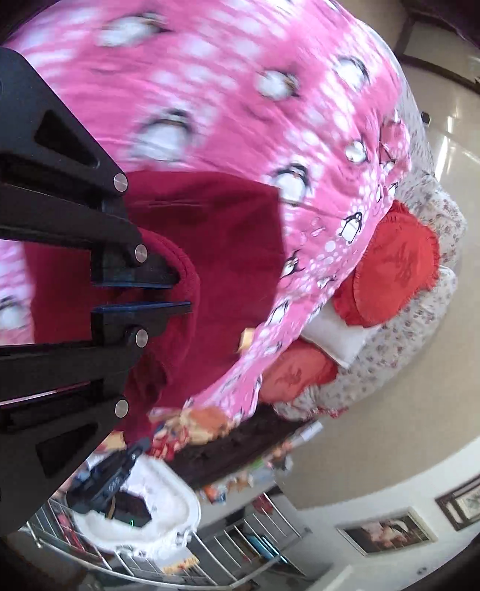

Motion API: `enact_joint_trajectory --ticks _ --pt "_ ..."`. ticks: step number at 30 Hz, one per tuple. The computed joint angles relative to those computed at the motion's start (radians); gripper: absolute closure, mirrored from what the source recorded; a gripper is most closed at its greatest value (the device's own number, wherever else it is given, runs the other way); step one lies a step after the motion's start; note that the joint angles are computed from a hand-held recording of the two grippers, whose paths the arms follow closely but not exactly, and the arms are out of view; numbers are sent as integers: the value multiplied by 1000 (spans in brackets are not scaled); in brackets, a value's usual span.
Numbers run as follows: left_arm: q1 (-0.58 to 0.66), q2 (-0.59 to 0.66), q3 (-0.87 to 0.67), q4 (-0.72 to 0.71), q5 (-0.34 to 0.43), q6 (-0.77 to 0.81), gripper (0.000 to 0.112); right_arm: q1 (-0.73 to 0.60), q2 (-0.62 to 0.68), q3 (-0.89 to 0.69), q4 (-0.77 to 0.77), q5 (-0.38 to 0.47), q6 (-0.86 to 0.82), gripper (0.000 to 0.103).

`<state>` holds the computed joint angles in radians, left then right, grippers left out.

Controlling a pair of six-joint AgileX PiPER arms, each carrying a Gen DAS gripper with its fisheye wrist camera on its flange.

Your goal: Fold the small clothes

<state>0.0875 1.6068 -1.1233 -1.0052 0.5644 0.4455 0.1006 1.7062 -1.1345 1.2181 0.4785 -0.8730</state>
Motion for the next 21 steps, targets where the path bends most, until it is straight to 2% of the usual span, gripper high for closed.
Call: enact_joint_trajectory --ticks 3,5,7,9,11,14,18,21 --pt "-42 135 -166 184 -41 -131 107 30 127 -175 -196 -23 203 97" --pt "-56 214 -272 248 -38 -180 107 46 204 -298 -358 -25 351 97" --pt "-75 292 -395 386 -12 -306 107 43 265 -389 -438 -14 433 97" --pt "-87 377 -518 482 49 -405 106 37 329 -484 -496 6 501 97" --pt "-94 445 -620 560 120 -488 106 19 381 -559 -476 64 501 97" --pt "-94 425 -601 563 137 -463 105 -6 407 -597 -426 136 489 93" --pt "-76 359 -533 537 153 -356 105 -53 317 -446 -156 147 189 86" --pt "-60 313 -490 506 151 -268 105 -81 221 -304 -14 120 6 80"
